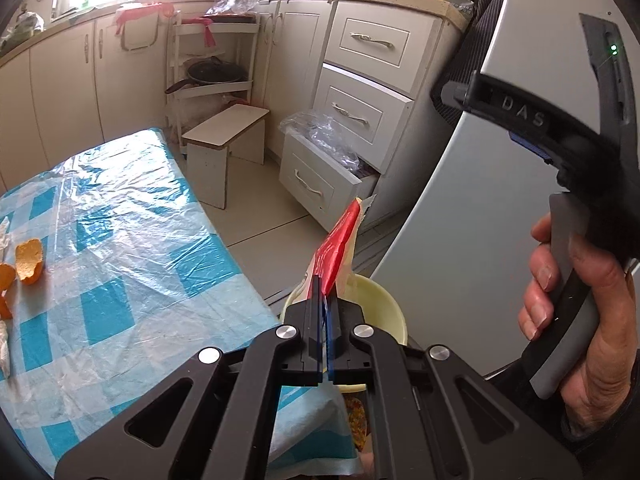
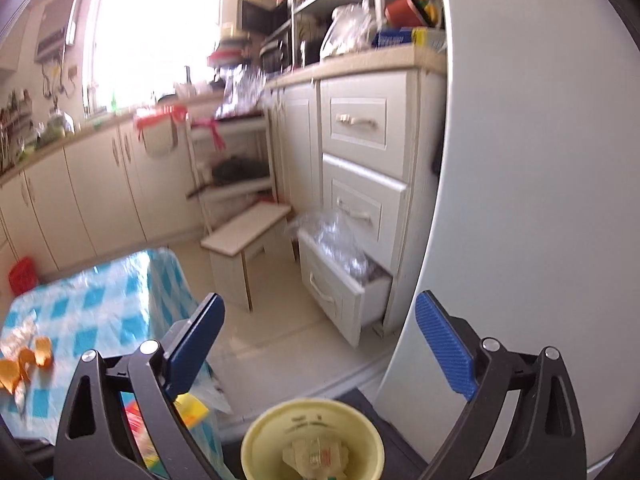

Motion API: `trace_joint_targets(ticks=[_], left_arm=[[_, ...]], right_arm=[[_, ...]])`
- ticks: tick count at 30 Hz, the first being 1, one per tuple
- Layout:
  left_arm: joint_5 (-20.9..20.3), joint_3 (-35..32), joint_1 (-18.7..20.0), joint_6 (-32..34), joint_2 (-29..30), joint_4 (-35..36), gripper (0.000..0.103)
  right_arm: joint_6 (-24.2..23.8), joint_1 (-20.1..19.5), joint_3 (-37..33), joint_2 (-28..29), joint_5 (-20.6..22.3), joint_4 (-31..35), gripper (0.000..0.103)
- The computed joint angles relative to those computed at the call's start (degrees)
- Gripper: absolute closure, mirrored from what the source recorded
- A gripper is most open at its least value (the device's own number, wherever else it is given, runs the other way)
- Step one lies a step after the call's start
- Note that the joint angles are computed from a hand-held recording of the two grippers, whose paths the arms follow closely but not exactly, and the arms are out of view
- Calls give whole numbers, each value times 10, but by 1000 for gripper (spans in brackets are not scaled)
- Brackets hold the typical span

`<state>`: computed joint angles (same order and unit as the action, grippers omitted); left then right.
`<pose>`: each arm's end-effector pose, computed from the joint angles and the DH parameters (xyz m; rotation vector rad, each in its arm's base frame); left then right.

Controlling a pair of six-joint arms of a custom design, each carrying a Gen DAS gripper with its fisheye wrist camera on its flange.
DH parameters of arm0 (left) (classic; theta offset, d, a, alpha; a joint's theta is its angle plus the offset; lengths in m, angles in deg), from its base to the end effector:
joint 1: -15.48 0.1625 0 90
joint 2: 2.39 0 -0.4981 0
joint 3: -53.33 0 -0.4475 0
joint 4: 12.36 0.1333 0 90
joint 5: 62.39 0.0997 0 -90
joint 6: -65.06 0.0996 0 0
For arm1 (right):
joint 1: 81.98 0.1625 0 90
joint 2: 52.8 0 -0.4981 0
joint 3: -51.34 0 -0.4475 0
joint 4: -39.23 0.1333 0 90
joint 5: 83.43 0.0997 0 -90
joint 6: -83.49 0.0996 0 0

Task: Collect trash
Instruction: 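Open the left tool over the yellow bin to drop the snack wrapper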

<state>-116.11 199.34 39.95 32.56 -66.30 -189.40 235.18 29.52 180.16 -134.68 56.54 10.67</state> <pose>-0.2724 -0.3352 0.0952 0.7290 2.5927 -0.7422 0.2016 -0.3561 0.2138 0.2187 -1.9744 1.3040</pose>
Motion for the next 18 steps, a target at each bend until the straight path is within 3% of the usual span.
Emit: trace_joint_targets(ticks=[6, 16, 18], left_arm=[[-31, -31, 8, 15, 46, -31, 102], [-74, -89, 60, 15, 134, -22, 101], [-89, -107, 74, 17, 148, 4, 94]], right_arm=[[-28, 16, 28, -43, -22, -68, 10], [40, 2, 11, -50, -38, -1, 10], [44, 2, 9, -47, -40, 5, 10]])
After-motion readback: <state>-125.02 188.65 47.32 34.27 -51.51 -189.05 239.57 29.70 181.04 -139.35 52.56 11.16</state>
